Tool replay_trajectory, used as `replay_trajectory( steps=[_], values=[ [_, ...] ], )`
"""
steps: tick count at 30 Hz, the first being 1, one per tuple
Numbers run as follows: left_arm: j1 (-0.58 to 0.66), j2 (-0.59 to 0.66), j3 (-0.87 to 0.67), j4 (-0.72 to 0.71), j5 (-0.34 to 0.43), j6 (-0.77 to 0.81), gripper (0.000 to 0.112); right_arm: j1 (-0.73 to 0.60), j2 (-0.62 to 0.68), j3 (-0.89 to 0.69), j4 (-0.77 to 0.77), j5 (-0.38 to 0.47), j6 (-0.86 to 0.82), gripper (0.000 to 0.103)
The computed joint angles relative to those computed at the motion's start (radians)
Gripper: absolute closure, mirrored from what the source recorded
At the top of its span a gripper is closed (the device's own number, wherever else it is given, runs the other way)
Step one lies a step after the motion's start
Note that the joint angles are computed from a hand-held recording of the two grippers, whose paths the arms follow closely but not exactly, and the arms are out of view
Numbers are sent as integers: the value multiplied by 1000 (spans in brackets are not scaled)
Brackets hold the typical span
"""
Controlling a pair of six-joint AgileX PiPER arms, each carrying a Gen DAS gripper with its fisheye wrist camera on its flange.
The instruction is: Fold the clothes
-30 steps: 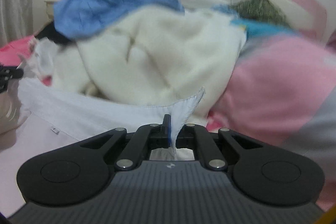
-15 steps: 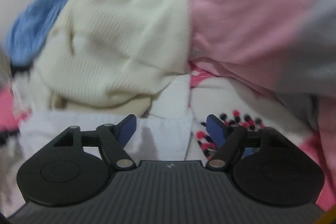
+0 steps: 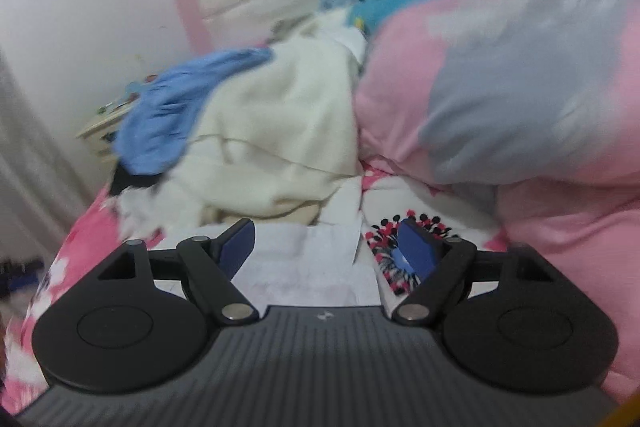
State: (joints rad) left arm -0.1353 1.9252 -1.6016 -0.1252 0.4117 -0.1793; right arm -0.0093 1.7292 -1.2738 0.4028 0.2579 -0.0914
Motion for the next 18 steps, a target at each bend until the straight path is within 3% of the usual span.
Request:
replay_trajectory(
  steps=[3, 6, 11, 14, 18],
  values=[
    [25, -194, 186, -99, 24, 163, 44, 0, -213, 137, 29, 94, -76, 24],
    [73, -365, 372, -268, 133, 383, 44, 14, -390, 267, 145, 196, -247, 24],
    [95, -573, 708, -359, 333, 617, 44, 204, -587, 521, 182, 225, -392, 24],
    [49, -658, 897, -415, 308, 678, 44, 392, -573, 618, 149, 160, -366, 25],
    [-104, -662, 1029, -410, 169, 607, 44, 598, -487, 657, 18, 50, -266, 26]
  ],
)
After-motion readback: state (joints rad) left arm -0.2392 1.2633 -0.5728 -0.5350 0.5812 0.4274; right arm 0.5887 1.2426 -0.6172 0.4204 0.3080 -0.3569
